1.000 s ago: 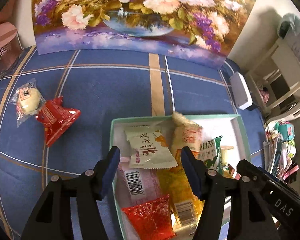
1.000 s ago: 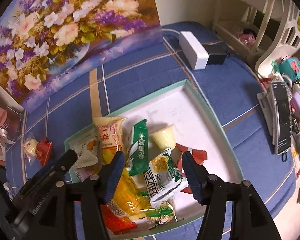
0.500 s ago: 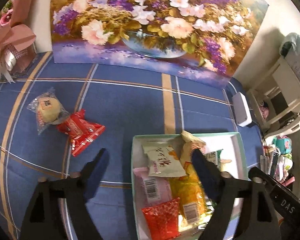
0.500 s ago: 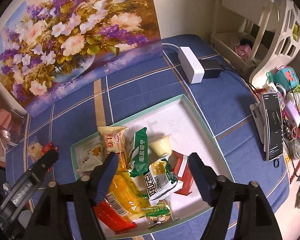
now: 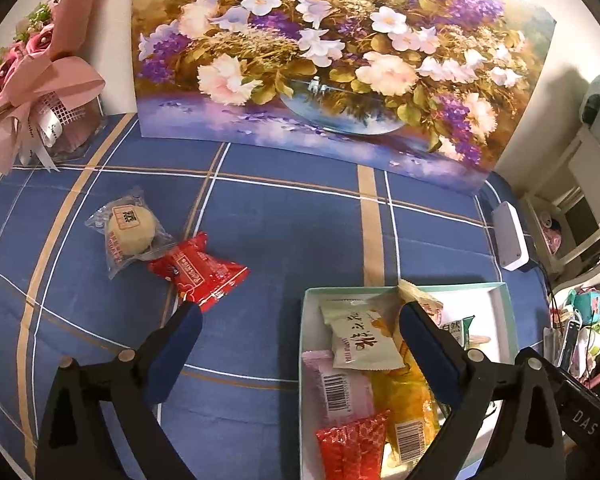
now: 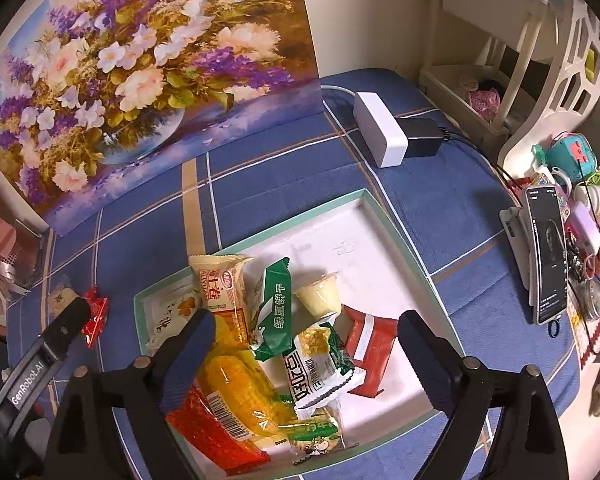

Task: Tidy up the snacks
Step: 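Withdraw both tools from the tray back over the remaining snacks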

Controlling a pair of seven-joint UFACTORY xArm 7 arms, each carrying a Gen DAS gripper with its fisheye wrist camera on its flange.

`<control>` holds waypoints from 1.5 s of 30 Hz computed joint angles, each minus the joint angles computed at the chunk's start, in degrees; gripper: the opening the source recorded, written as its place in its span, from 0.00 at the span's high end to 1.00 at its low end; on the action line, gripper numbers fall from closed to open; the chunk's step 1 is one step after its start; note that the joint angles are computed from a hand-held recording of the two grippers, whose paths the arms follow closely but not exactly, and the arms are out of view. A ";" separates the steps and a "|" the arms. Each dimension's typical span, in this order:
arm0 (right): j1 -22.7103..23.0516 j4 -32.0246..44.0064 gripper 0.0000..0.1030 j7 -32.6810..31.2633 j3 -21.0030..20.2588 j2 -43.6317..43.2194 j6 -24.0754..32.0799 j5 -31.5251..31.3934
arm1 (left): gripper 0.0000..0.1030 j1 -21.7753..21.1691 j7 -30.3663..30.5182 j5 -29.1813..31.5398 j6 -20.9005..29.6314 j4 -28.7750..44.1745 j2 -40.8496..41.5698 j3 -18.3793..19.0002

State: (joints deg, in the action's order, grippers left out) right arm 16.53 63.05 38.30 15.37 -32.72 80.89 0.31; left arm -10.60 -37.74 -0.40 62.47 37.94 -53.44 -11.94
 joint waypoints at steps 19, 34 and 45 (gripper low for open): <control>0.52 0.67 0.00 -0.12 0.19 0.90 -0.10 0.34 | 0.04 1.21 -0.11 0.38 1.15 -0.59 -1.54 1.10; 3.52 6.14 0.00 2.12 3.20 6.02 -0.24 0.26 | 0.04 7.30 4.67 2.90 5.95 -0.44 -7.33 6.09; 8.24 12.01 0.00 4.97 6.20 12.59 -0.77 -1.64 | 0.04 16.79 9.54 8.96 11.52 -1.28 -13.19 10.71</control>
